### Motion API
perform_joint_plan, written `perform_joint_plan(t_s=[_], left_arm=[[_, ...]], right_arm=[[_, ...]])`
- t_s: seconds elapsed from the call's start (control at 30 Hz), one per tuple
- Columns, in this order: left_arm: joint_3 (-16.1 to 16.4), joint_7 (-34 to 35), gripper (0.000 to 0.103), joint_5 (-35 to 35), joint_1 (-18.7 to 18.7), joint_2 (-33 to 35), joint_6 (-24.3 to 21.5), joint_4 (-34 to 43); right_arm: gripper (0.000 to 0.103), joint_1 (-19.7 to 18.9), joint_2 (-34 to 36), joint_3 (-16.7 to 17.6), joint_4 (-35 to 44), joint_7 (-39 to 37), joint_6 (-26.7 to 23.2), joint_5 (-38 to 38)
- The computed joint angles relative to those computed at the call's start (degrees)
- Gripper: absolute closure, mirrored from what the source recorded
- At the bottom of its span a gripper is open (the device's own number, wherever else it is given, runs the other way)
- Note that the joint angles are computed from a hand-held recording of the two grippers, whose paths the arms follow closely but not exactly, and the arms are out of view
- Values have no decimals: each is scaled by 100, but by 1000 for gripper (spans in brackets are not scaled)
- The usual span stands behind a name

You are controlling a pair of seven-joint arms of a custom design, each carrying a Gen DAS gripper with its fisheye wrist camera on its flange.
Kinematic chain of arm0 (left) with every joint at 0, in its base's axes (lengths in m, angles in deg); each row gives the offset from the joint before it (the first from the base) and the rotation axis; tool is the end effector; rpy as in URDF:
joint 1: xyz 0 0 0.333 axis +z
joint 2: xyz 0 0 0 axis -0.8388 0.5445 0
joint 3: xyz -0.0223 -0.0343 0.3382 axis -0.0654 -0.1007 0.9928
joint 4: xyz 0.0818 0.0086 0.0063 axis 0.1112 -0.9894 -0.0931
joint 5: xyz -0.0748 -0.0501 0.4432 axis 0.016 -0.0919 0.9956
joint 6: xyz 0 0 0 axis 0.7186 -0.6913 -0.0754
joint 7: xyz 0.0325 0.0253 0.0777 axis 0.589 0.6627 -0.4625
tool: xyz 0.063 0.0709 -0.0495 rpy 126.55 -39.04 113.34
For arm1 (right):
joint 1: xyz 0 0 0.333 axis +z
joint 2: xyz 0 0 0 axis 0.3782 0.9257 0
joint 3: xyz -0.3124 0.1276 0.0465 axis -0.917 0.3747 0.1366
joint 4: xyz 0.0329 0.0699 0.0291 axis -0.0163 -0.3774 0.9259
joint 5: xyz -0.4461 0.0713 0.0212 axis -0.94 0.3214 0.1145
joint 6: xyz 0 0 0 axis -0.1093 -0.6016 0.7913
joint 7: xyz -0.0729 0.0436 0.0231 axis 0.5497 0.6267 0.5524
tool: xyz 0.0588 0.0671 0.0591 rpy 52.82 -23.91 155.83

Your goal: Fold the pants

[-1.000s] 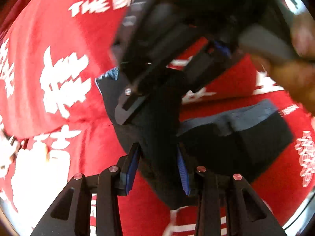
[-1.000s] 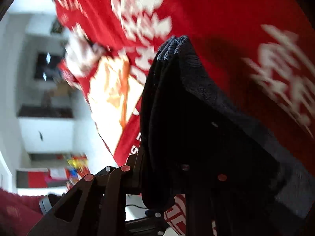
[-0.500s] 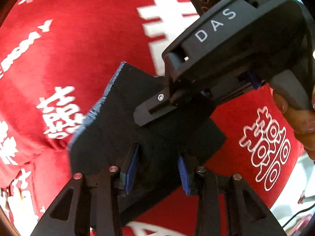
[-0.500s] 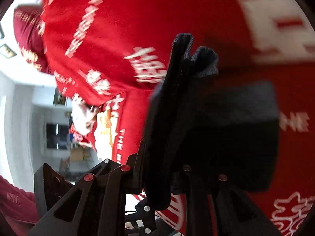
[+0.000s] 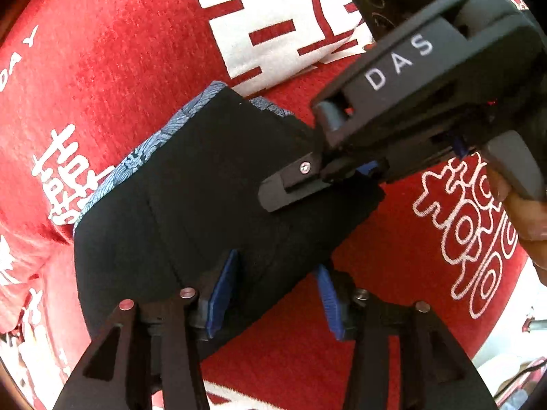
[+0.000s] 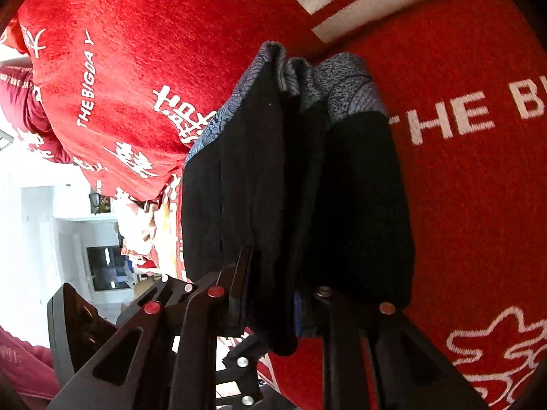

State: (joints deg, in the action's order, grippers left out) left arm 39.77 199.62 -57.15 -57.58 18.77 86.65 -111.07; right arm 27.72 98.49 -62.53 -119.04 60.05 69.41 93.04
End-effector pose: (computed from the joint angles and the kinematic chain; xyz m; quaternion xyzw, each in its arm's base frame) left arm 0.6577 -0.1268 0.3709 -0.2701 0.9419 -0.1713 0.1022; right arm 0.6536 0.1278 0.3120 -0.4412 0.7849 0.2211 0.3747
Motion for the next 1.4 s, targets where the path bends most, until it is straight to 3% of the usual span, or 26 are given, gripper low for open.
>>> perform_joint_plan(t_s=[0.13,0.23,0.4,0.5,0.57,0.7,0.9,1.07,1.1,1.13,1.17,1.27,1.4], left_arm=[[45,14,52,-109,89,-134,-428,75],[190,-462,19,-66,135,-64,-836,372],[428,-1601,18,398,227,323,-1403,1079],[533,-2235,18,759,286,606,-1560,1445],[595,-2603,18,1087,290,804,-1668,1673],[577,-2908,18,1369,381,1027,-1854,1874],[479,-2953,18,1313,501,1009,-1759,1784],[454,-2973,18,1282,536,1146,-1941,2005],[457,-2983,17,1291,539,1167,-1978,2043],[466,-3008,5,1317,534,1187,-2003,2071],[503,-3104,0,1413,498,1210,-2008,2093],[500,-3156,0,1421,525,1315,-2153,2229],[488,-3204,0,1394,559,1372,-2244,2307]], right_arm=[[82,187,-10,-65,70,705,168,-852],[79,266,-36,-69,61,1298,263,-1456],[77,479,-140,-171,22,2547,400,-2837],[76,655,-184,-320,104,3423,227,-4124],[76,645,-214,-314,112,3742,107,-4480],[72,581,-343,-264,-22,4190,-18,-4658],[72,651,-468,-274,-51,4613,-413,-5155],[72,714,-427,-288,97,4940,-649,-5523],[72,733,-421,-298,134,5024,-669,-5613],[72,747,-411,-302,175,5085,-671,-5684],[69,747,-406,-298,209,5099,-673,-5712],[49,787,-346,-296,361,5156,-636,-5915],[44,842,-216,-314,634,5178,-720,-6271]])
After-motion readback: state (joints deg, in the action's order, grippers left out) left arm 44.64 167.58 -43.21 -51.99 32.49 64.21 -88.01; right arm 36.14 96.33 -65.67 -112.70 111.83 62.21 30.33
